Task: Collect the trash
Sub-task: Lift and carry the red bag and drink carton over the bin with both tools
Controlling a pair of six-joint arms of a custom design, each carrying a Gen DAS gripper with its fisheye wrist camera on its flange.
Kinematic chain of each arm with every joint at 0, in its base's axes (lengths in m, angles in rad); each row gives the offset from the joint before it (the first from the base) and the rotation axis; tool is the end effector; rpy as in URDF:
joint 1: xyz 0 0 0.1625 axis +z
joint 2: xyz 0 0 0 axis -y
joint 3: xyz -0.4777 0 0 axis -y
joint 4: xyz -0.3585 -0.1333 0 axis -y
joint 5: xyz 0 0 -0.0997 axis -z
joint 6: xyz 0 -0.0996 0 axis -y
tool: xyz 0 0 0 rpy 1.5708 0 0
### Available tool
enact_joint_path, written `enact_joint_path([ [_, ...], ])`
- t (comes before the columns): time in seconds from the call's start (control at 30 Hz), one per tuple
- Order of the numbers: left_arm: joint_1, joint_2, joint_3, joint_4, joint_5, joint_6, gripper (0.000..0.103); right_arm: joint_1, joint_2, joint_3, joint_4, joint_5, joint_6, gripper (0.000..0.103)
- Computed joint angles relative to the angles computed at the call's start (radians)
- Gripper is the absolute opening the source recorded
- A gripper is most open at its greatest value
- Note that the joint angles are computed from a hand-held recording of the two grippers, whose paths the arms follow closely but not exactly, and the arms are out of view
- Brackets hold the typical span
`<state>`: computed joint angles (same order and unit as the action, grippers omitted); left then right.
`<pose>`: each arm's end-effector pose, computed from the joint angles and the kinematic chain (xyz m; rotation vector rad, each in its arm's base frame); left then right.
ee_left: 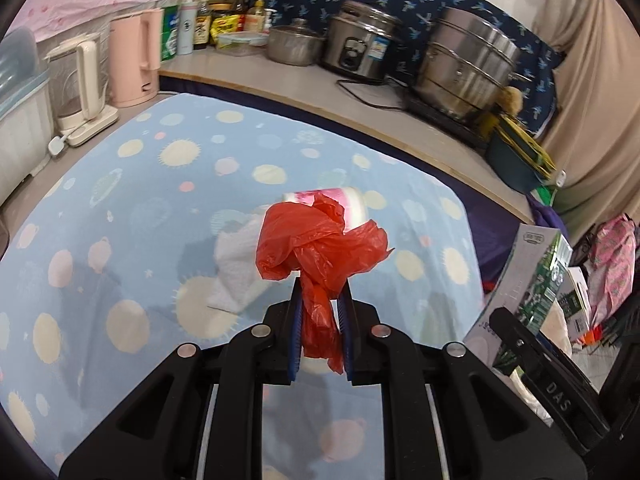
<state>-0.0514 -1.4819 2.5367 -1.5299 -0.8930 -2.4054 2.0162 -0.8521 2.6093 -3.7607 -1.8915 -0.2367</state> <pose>-0.2057 -0.1854 0.2023 -0.3866 2.1273 -1.2260 0.2549 -0.2974 0.1258 0.8417 -2.6688 0.6584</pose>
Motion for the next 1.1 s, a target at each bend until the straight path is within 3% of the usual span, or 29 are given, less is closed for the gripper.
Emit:
enact_joint_path([
  [0.6,0.049,0.26,-0.077,-0.392,0.117,0.326,0.015,-0.225,-0.194,0.085,-0.047,0.038,-0.081,0.051],
  [1.1,0.158,0.468,-0.139,-0.745,0.152,0.666,0.015,-0.387,-0.29,0.102,-0.049,0.07,-0.137,0.051],
])
